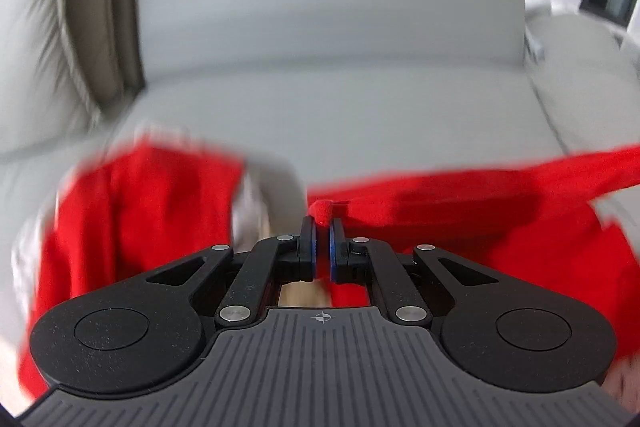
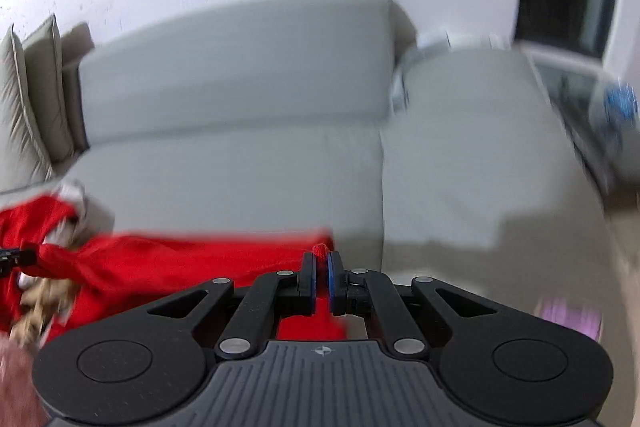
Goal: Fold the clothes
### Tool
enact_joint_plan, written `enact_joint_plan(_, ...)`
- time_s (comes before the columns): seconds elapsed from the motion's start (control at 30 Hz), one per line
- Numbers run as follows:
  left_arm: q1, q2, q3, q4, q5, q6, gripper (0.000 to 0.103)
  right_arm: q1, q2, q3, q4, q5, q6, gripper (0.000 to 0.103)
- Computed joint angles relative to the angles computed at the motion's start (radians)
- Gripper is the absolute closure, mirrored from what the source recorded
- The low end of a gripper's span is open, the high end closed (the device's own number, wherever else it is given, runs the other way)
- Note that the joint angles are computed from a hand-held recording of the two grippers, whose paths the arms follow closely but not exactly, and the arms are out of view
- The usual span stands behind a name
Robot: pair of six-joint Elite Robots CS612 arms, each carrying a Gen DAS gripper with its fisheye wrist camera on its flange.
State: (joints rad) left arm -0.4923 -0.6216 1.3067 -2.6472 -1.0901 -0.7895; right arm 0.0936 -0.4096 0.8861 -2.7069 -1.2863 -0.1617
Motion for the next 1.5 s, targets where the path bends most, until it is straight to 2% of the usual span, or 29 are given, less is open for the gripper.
enact_joint_plan(0.1, -0.021, 0.001, 0.02, 0.066, -0.022, -0.053, 0.098, 0.001, -0.028, 0.08, 0.025, -0.03, -0.003, 0.098)
enact_joint_plan(0.2, -0.04, 0.003, 0.037, 0.075, 0.018, -0.066, 0.098, 0.011, -0.042, 0.12, 0.022, -0.084, -0.01, 0.098)
enact_joint_plan(0.27, -0.052, -0.006, 0.06, 0.047, 0.046, -0.088, 0.098, 0.01, -0.062, 0.157, -0.018, -0.073, 0.01, 0.098)
enact_joint_plan(0.37, -0.064, -0.022, 0.093, -0.019, 0.085, -0.067, 0.098, 0.005, -0.093, 0.208, -0.089, -0.052, -0.016, 0.098)
enact_joint_plan(0.47, -0.064, -0.026, 0.105, -0.042, 0.087, -0.072, 0.098, 0.006, -0.111, 0.244, -0.128, -0.073, -0.065, 0.098)
enact_joint_plan(0.53, -0.069, -0.034, 0.12, -0.059, 0.082, -0.103, 0.098, 0.003, -0.116, 0.255, -0.131, -0.076, -0.059, 0.098)
enact_joint_plan(0.63, -0.071, -0.036, 0.122, -0.02, 0.05, -0.128, 0.097, 0.0, -0.115, 0.256, -0.098, -0.075, -0.066, 0.098)
enact_joint_plan(0.7, -0.067, -0.033, 0.104, 0.048, 0.024, -0.15, 0.092, 0.002, -0.103, 0.23, -0.033, -0.088, -0.095, 0.095)
enact_joint_plan(0.77, -0.062, -0.04, 0.093, 0.127, -0.018, -0.187, 0.074, 0.004, -0.111, 0.223, 0.065, -0.104, -0.086, 0.085)
enact_joint_plan(0.83, -0.071, -0.062, 0.114, 0.134, -0.006, -0.208, 0.06, -0.001, -0.133, 0.256, 0.044, -0.086, -0.064, 0.08)
enact_joint_plan(0.93, -0.095, -0.102, 0.173, 0.082, 0.047, -0.213, 0.058, -0.004, -0.167, 0.309, -0.011, -0.071, -0.08, 0.073)
enact_joint_plan(1.0, -0.106, -0.116, 0.202, 0.028, 0.063, -0.211, 0.06, -0.006, -0.185, 0.34, -0.046, -0.042, -0.112, 0.073)
enact_joint_plan(1.03, -0.11, -0.115, 0.216, -0.04, 0.068, -0.195, 0.061, -0.004, -0.182, 0.338, -0.048, -0.028, -0.133, 0.073)
enact_joint_plan(1.1, -0.111, -0.096, 0.213, -0.137, 0.08, -0.134, 0.066, 0.007, -0.16, 0.31, -0.037, -0.011, -0.174, 0.073)
enact_joint_plan(1.13, -0.109, -0.071, 0.192, -0.192, 0.09, -0.067, 0.069, 0.015, -0.145, 0.29, -0.029, -0.006, -0.19, 0.074)
enact_joint_plan(1.17, -0.105, -0.05, 0.169, -0.205, 0.097, -0.027, 0.071, 0.023, -0.127, 0.265, -0.015, -0.002, -0.195, 0.076)
enact_joint_plan(1.2, -0.101, -0.027, 0.135, -0.192, 0.099, 0.005, 0.071, 0.028, -0.114, 0.246, -0.008, 0.004, -0.187, 0.077)
enact_joint_plan(1.27, -0.092, 0.007, 0.074, -0.126, 0.071, 0.014, 0.074, 0.044, -0.071, 0.178, 0.044, 0.012, -0.132, 0.078)
enact_joint_plan(1.37, -0.094, 0.036, 0.045, -0.138, 0.015, 0.041, 0.072, 0.056, -0.041, 0.132, 0.132, 0.008, -0.06, 0.077)
enact_joint_plan(1.4, -0.098, 0.042, 0.042, -0.135, 0.008, 0.057, 0.071, 0.057, -0.043, 0.141, 0.147, 0.005, -0.063, 0.077)
enact_joint_plan(1.47, -0.1, 0.05, 0.024, -0.043, -0.017, 0.051, 0.07, 0.06, -0.049, 0.162, 0.167, -0.019, -0.087, 0.073)
enact_joint_plan(1.5, -0.095, 0.052, 0.004, 0.048, -0.049, 0.015, 0.069, 0.061, -0.054, 0.177, 0.17, -0.034, -0.098, 0.073)
